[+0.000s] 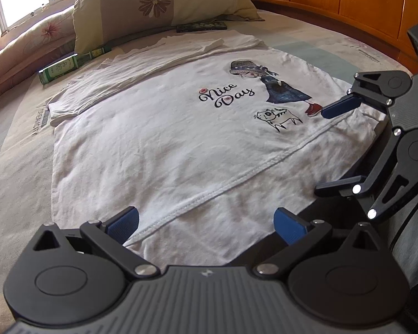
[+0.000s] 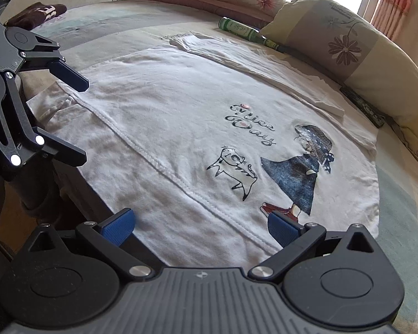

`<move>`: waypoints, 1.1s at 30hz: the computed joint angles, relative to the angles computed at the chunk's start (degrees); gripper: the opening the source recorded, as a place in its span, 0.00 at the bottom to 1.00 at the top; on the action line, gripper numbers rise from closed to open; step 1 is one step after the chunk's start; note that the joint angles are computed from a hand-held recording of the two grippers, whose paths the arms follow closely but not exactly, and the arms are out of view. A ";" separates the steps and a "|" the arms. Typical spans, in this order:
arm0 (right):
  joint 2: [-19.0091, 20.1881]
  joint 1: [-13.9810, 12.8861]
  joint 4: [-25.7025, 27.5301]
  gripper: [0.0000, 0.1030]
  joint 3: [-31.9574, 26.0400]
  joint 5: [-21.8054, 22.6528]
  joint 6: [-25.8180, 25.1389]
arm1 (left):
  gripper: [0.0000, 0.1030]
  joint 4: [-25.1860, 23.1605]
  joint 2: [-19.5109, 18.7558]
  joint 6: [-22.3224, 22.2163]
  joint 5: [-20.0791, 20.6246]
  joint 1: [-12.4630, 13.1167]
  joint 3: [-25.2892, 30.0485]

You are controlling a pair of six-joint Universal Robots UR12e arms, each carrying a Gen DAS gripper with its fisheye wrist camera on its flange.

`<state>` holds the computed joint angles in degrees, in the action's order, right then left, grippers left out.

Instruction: Fold clothes

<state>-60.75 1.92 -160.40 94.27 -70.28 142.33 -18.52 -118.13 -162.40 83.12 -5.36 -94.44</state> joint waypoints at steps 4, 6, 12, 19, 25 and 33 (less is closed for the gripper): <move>0.03 1.17 -0.86 1.00 0.63 -3.07 -2.30 | 0.99 0.60 0.45 -0.32 0.18 -0.04 -0.69; -0.17 1.82 -1.11 1.00 0.99 -4.95 -5.05 | 0.99 1.01 0.66 -0.51 0.08 -0.07 -1.03; -0.27 2.53 -2.72 1.00 1.40 -7.28 -6.39 | 0.99 1.78 1.20 -0.43 -0.42 -0.12 -1.88; -0.16 2.93 -5.72 1.00 1.79 -9.19 -5.53 | 0.99 2.30 1.57 -0.13 -1.00 -0.04 -2.32; -0.78 2.66 -9.40 1.00 2.45 -7.50 -3.73 | 0.99 1.57 1.25 1.36 -1.11 -0.37 -1.99; -0.58 1.86 -11.21 1.00 1.90 -5.85 1.88 | 0.99 3.35 0.20 9.64 1.02 -1.88 -1.79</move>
